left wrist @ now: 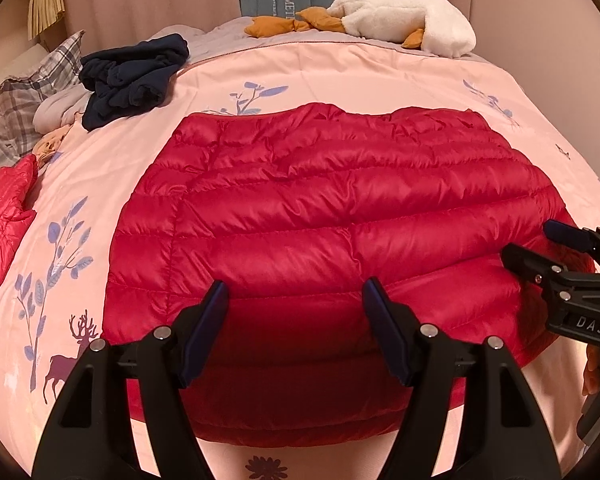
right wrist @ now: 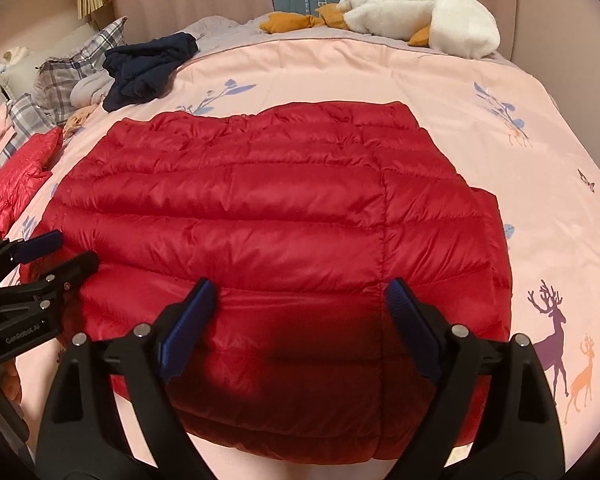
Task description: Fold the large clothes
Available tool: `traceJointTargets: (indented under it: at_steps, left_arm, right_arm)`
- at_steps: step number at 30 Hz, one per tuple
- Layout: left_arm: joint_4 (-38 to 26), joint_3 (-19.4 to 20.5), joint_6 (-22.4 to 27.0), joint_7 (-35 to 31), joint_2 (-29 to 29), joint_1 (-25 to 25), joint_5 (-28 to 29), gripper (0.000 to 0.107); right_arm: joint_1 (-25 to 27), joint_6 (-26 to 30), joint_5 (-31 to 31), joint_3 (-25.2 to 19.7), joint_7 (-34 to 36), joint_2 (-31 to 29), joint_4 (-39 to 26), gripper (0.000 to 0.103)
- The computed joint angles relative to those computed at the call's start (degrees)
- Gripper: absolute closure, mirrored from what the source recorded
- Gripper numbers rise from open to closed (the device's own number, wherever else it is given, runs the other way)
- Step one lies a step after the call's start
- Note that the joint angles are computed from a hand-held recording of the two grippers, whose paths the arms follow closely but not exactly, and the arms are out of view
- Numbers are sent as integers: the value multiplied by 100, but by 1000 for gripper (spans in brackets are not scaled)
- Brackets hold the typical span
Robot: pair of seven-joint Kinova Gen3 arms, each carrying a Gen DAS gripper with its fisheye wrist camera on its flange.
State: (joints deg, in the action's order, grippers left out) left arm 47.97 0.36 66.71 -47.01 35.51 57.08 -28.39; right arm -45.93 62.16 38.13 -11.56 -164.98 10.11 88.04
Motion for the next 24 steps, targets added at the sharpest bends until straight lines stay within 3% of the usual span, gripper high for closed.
traceJointTargets:
  at_steps: [10, 24]
  left_arm:
    - [199, 13, -18, 121, -175, 100, -150, 37]
    - [189, 49, 22, 91, -141, 80, -132, 37]
  right_arm:
    - [-108, 164, 284, -159, -314, -235, 158, 14]
    - [-13, 118, 114, -177, -218, -181, 219, 13]
